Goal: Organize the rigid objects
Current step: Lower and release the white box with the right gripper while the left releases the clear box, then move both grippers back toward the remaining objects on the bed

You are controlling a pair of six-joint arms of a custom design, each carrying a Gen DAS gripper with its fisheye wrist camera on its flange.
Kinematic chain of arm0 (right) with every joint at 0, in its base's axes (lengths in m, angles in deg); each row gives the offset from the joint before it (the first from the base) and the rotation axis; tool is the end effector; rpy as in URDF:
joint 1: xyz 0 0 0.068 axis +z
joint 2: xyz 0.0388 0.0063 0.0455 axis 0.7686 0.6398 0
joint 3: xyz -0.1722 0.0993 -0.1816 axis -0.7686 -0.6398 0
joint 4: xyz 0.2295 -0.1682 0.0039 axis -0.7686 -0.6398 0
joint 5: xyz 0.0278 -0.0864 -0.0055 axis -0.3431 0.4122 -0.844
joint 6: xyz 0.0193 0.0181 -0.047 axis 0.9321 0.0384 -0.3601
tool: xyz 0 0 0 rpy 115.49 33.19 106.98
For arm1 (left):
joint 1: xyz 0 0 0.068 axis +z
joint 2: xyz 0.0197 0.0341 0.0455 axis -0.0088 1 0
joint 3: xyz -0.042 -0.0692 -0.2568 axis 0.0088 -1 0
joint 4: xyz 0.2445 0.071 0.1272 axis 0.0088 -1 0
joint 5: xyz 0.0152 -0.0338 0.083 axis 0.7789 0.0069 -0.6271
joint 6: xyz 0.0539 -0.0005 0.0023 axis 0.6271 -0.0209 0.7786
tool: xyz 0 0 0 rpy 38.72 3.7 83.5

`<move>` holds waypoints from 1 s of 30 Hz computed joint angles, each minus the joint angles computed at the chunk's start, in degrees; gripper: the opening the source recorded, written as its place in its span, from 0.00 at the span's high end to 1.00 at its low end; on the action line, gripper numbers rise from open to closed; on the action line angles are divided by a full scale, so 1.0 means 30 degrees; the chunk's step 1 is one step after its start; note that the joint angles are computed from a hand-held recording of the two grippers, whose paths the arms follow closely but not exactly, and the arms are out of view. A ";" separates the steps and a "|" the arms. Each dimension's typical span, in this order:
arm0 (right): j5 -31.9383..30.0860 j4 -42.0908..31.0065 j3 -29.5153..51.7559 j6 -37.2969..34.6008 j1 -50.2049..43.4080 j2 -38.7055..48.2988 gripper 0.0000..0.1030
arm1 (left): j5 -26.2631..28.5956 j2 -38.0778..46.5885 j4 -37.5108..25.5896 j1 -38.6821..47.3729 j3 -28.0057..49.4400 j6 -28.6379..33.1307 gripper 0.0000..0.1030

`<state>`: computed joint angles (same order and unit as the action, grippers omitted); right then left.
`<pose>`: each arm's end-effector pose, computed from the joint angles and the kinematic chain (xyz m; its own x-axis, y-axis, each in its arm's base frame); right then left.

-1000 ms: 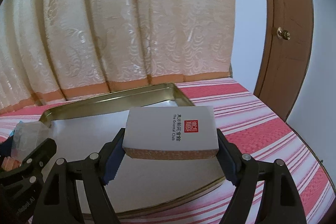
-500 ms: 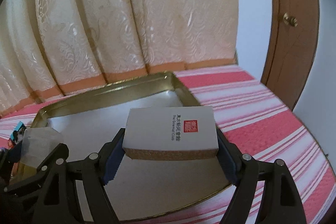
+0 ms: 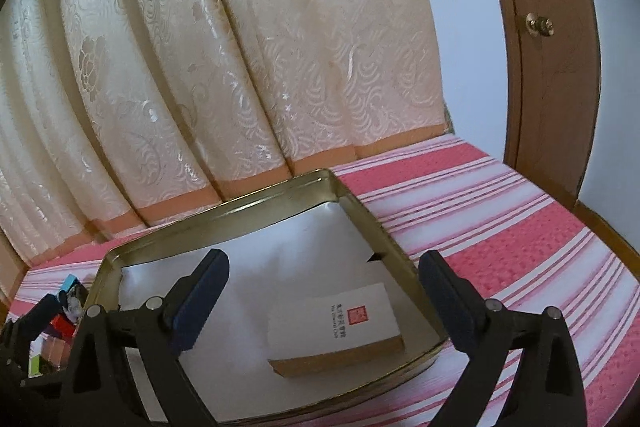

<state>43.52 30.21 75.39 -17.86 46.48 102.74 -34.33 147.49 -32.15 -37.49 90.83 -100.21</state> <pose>0.2259 -0.0122 0.1580 -0.4833 0.2223 -0.8467 0.0942 0.9748 0.2022 0.2042 -0.1297 0.1545 -0.5145 0.0625 -0.8552 0.0043 0.9975 0.0703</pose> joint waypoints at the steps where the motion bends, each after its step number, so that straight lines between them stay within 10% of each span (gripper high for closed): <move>1: 0.0042 0.0201 -0.0207 0.0011 -0.0039 -0.0265 0.05 | -0.0136 -0.0323 0.0005 0.0024 -0.0236 0.0086 0.00; 30: 0.8829 -0.3063 -0.3532 0.2434 0.7130 -0.8810 0.05 | 0.2899 -0.9674 -0.3842 0.4966 -0.4560 0.2202 0.00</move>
<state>70.01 21.02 64.79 -10.56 67.87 76.31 -25.64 118.47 -43.67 -22.59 77.15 -93.61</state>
